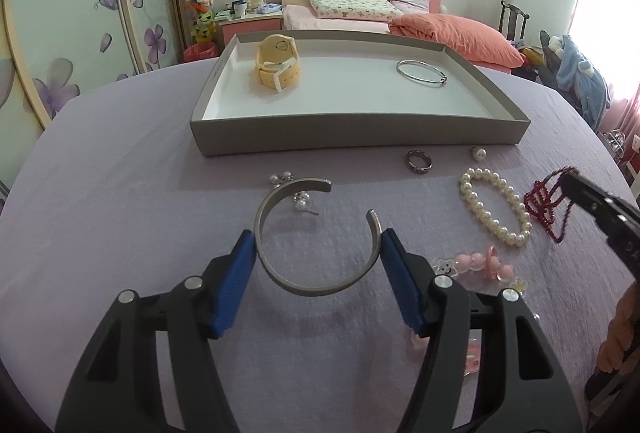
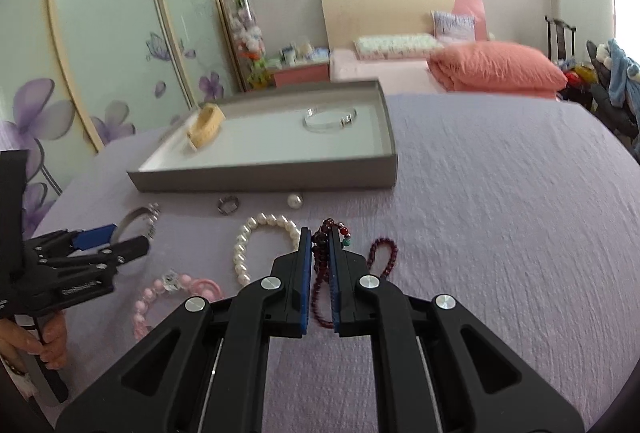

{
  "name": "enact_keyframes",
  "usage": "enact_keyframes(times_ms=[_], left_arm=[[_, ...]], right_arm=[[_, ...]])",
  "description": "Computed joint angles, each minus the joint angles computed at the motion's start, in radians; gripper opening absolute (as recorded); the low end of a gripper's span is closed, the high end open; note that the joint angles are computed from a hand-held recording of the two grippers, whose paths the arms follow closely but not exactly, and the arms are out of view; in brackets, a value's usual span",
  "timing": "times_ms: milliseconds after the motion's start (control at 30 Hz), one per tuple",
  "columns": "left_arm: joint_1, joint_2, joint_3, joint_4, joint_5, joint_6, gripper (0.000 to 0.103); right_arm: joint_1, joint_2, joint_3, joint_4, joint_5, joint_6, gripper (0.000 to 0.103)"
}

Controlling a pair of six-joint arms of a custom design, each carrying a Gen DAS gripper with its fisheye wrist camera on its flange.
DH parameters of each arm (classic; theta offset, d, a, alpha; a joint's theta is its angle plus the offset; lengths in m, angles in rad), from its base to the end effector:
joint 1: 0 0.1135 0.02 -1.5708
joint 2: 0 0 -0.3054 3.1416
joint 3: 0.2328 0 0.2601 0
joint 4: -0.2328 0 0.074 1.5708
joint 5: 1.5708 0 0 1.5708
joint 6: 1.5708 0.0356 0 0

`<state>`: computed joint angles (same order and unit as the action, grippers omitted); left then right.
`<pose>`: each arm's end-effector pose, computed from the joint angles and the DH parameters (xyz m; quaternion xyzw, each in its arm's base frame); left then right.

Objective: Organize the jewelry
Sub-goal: 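Lift the red bead necklace with the right tool while the left tool holds the cuff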

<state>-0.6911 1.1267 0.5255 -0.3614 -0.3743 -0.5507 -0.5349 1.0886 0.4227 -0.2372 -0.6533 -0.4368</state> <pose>0.1567 -0.1128 0.2077 0.0102 0.9391 -0.0268 0.3426 0.1640 -0.0720 0.1946 -0.0611 0.8989 0.1231 0.4160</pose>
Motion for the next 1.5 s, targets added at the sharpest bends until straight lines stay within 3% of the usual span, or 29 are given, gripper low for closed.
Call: enact_keyframes(times_ms=[467, 1033, 1500], left_arm=[[0.026, -0.015, -0.003, 0.003, 0.016, 0.018, 0.062], [0.039, -0.039, -0.004, 0.001, 0.026, 0.032, 0.062], [0.032, -0.057, 0.0, -0.015, 0.014, 0.028, 0.062]], right_arm=[[0.022, 0.166, 0.069, -0.044, 0.073, 0.012, 0.009], [0.096, 0.109, 0.039, -0.024, 0.173, 0.022, 0.009], [0.078, 0.108, 0.042, -0.036, 0.173, 0.015, 0.009]])
